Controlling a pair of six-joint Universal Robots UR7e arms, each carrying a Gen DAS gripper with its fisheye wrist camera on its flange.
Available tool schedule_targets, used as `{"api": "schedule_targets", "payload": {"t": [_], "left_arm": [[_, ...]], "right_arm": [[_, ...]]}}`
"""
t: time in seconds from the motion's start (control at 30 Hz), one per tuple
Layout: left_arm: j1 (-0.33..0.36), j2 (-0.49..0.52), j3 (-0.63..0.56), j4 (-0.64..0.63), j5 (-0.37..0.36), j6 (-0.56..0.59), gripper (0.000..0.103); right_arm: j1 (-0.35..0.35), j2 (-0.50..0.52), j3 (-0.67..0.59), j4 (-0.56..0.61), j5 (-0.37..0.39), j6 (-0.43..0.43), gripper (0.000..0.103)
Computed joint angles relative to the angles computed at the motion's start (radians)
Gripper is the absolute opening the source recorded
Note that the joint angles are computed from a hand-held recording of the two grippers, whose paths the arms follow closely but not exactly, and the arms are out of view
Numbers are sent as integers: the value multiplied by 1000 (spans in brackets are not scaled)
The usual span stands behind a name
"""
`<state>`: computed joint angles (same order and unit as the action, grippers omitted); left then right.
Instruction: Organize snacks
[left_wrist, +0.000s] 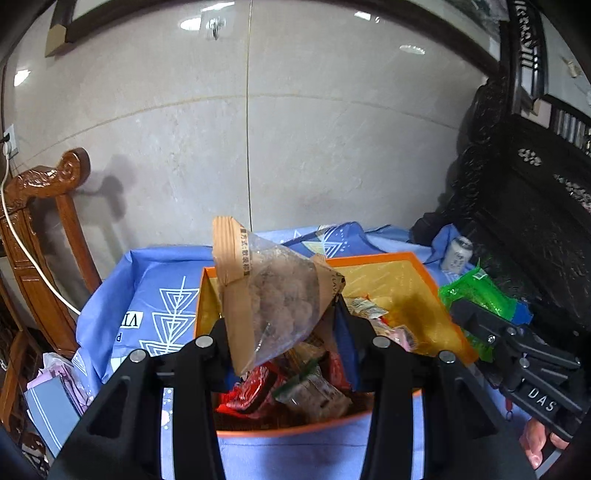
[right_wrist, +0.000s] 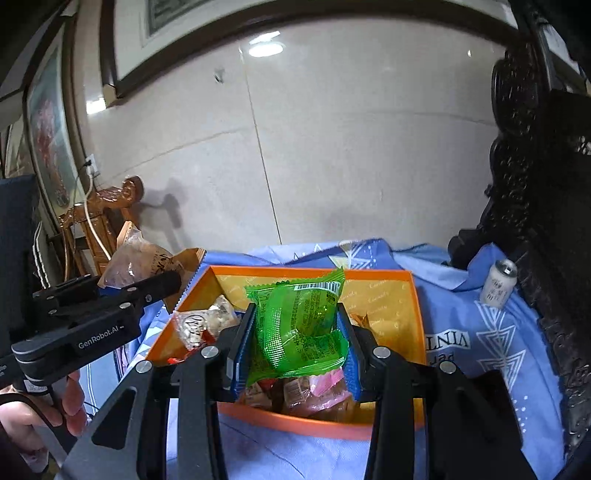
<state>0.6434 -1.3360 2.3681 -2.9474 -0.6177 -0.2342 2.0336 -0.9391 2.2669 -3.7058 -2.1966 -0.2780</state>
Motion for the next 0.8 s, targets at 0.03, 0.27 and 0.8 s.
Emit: {"api": "schedule_targets", "payload": {"t": [0.03, 0.27, 0.8], "left_arm": [[16, 17, -9, -6, -7, 5, 41], [102, 113, -65, -35, -27, 21, 55], [14, 0, 13, 182, 83, -192, 99]], "right_arm": [[-13, 7, -11, 14, 1, 8, 41], [-69, 45, -56, 58, 15, 14, 43], [-2, 33, -13, 139, -103, 140, 99]]}}
